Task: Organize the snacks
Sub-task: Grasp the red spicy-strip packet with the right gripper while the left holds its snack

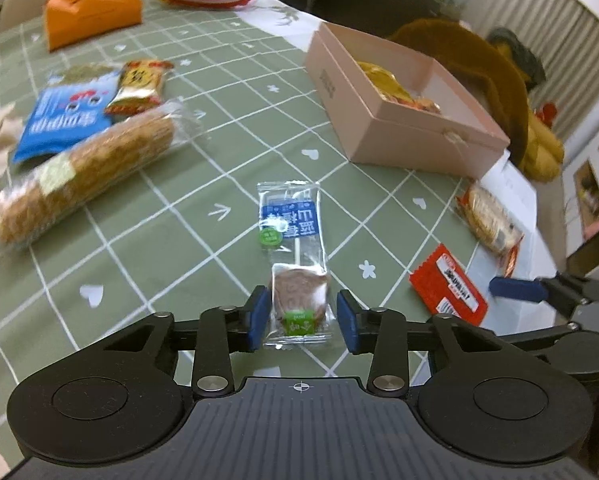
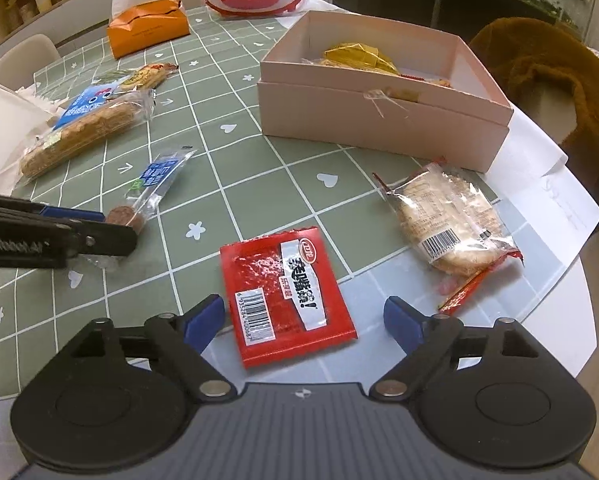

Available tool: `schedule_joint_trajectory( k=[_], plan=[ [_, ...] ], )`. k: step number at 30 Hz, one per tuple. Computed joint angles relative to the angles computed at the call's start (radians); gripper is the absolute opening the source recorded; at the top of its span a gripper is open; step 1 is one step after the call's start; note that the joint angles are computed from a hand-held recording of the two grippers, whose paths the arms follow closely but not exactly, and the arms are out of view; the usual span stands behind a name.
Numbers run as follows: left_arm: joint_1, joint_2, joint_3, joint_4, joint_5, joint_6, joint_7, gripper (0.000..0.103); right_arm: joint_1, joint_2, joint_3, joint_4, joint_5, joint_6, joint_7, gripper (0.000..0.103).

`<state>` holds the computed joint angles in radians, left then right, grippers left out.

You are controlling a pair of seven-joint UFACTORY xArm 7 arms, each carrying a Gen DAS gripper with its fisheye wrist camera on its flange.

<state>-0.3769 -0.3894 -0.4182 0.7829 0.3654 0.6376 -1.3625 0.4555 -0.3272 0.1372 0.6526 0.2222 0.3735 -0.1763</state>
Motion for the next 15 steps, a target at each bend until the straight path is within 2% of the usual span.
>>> schedule_joint_trajectory(
  k=[5, 11, 15],
  plan=[
    [0.006, -0.018, -0.022, -0.016, 0.018, -0.007, -0.041, 0.04, 0.006, -0.014, -0.004, -0.014, 0.005, -0.001, -0.003, 0.087],
    [0.0, 0.004, -0.028, 0.015, 0.035, 0.037, -0.035, 0.04, 0.034, -0.041, -0.044, -0.042, 0.051, -0.009, -0.072, 0.087],
    [-0.006, 0.022, -0.031, 0.037, 0.054, 0.067, -0.042, 0.04, 0.016, -0.022, -0.027, -0.024, 0.045, -0.007, -0.056, 0.087]
  ],
)
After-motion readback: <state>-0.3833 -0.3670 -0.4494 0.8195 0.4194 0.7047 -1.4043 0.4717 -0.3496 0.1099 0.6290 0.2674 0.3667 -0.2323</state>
